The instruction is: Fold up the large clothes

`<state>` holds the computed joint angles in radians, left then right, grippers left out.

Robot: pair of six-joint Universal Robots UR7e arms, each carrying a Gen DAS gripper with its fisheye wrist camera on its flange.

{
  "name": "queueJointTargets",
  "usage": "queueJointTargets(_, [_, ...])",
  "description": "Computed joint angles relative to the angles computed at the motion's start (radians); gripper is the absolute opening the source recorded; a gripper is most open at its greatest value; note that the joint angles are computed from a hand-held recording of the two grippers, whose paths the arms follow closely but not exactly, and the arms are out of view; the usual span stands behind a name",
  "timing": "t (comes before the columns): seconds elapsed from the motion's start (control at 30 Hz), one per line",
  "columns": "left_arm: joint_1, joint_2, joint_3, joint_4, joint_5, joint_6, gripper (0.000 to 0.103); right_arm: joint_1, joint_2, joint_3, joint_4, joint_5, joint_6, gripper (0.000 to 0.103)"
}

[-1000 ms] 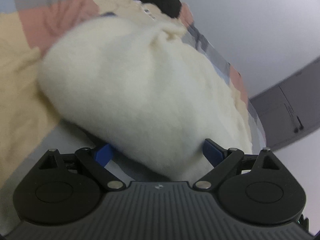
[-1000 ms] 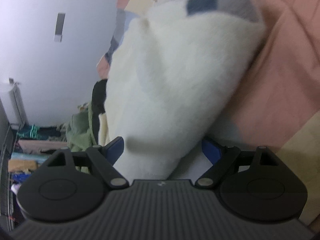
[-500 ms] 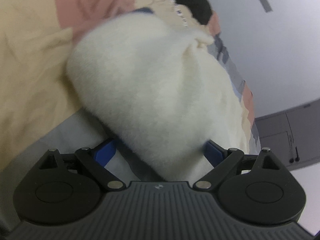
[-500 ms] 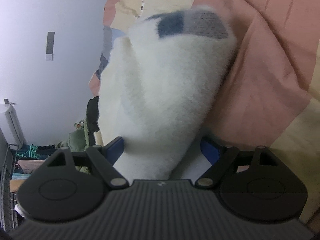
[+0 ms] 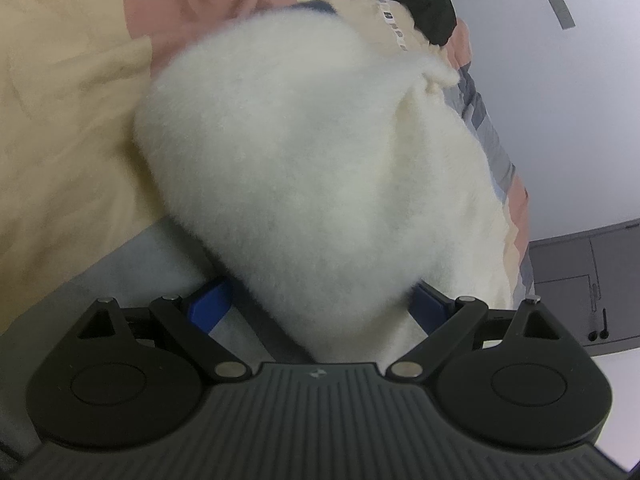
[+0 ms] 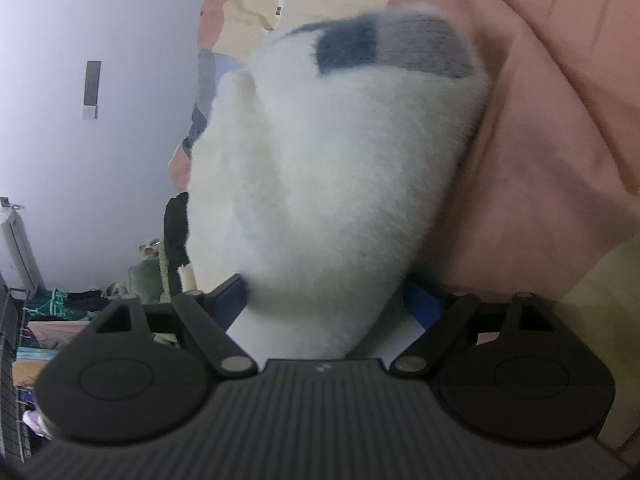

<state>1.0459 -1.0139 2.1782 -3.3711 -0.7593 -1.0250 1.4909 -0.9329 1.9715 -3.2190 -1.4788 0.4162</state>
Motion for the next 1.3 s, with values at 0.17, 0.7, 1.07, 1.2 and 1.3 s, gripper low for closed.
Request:
queueJointTargets(0.17, [0.010, 0.003, -0.003, -0.007, -0.001, 0.038, 0.097, 0.001, 0.020, -0.009, -0.039, 0.019, -0.001, 0.079])
queueJointTargets(0.7, [0.078, 0.002, 0.035, -0.210, -0.153, 0.026, 0.096, -0.004, 0.042, -0.021, -0.137, 0.132, -0.085, 0.073])
queueJointTargets(1.07, [0.114, 0.035, 0.061, -0.396, -0.252, 0.060, 0.058, 0.028, 0.053, -0.050, -0.101, 0.036, -0.211, 0.047])
queueJointTargets(1.2, [0.080, 0.033, 0.070, -0.408, -0.200, 0.091, 0.046, 0.041, 0.044, -0.044, -0.098, 0.008, -0.255, 0.043])
queueJointTargets(1.3, [0.036, 0.036, 0.091, -0.454, -0.148, 0.132, 0.040, 0.049, 0.031, -0.022, -0.125, 0.012, -0.288, 0.042])
